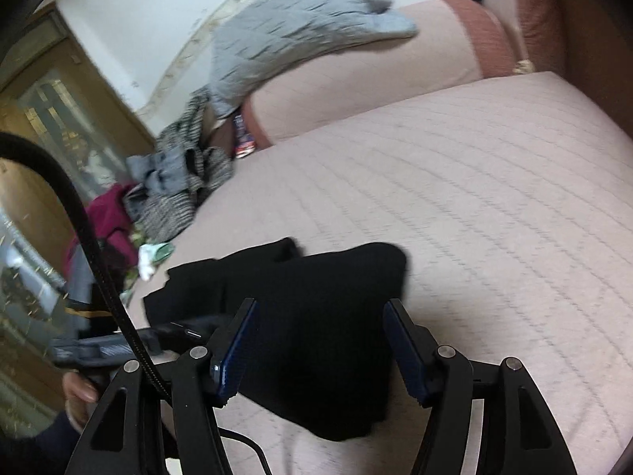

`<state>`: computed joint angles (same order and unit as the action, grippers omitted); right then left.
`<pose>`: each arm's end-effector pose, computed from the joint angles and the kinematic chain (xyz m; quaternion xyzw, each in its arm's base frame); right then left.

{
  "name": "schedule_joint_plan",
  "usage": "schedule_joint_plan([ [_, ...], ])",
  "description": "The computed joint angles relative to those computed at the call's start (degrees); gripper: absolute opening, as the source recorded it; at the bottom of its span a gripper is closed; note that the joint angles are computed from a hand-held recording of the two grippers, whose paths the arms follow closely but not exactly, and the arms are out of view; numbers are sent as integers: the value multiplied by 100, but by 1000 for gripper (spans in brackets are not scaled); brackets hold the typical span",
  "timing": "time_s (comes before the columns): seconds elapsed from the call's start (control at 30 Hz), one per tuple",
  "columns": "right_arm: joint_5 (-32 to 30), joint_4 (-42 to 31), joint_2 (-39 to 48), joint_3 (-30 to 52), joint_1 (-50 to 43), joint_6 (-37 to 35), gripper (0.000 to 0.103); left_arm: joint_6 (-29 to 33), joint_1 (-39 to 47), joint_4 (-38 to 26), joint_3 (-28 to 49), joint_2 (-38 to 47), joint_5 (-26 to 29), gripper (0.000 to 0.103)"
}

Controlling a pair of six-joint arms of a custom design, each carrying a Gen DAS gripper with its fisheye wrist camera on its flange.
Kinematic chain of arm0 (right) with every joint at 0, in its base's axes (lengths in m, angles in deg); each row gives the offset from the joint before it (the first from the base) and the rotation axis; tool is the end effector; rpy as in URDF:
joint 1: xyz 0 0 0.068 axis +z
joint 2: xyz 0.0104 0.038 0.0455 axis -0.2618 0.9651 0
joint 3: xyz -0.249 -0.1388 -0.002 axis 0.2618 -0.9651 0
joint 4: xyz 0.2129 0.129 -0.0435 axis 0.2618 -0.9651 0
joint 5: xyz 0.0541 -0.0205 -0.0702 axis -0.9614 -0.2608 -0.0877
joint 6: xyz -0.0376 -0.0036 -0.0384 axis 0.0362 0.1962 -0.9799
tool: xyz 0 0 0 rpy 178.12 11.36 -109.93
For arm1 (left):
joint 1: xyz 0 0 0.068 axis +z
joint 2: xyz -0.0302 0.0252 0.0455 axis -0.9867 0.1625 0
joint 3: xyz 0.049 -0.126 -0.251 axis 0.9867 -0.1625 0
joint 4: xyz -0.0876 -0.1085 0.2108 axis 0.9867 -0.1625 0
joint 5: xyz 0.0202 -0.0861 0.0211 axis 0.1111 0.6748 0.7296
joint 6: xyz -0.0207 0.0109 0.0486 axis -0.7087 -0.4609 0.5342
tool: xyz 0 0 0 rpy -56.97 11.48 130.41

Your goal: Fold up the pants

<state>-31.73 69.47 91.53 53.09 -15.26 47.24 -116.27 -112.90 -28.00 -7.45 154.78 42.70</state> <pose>0.2449 0.0235 0.1261 -0.1674 0.8786 0.3219 0.3106 0.2214 -0.1428 0.1385 -0.0777 0.9456 -0.2183 0.2281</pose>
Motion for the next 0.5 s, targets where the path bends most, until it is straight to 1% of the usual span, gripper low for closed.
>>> schedule_joint_plan([
  [0.07,-61,197,294,32,114,0,62,3,-177,186,90,180,-296,50],
  [0.1,67,353,407,24,178,94,62,86,-192,87,241,279,-283,36],
  [0.13,160,397,467,46,184,153,62,140,-165,51,311,330,-188,13],
  [0.17,142,375,472,72,171,202,62,193,-102,-7,347,281,-47,13],
  [0.2,36,268,452,129,102,228,62,304,-77,-122,355,90,-68,12],
  [0.27,-212,86,288,188,-49,249,62,596,-71,-378,345,-313,-272,12],
  [0.33,-404,165,103,109,-99,243,62,808,47,-727,330,-692,-438,12],
  [0.4,-424,426,19,17,4,395,62,878,281,-983,302,-766,-341,12],
  [0.43,-375,592,59,-7,106,487,61,918,383,-1000,257,-711,-260,12],
  [0.47,-255,711,113,-10,246,562,55,933,429,-963,212,-597,-245,12],
  [0.5,-183,741,196,25,356,523,43,925,445,-918,162,-510,-247,12],
])
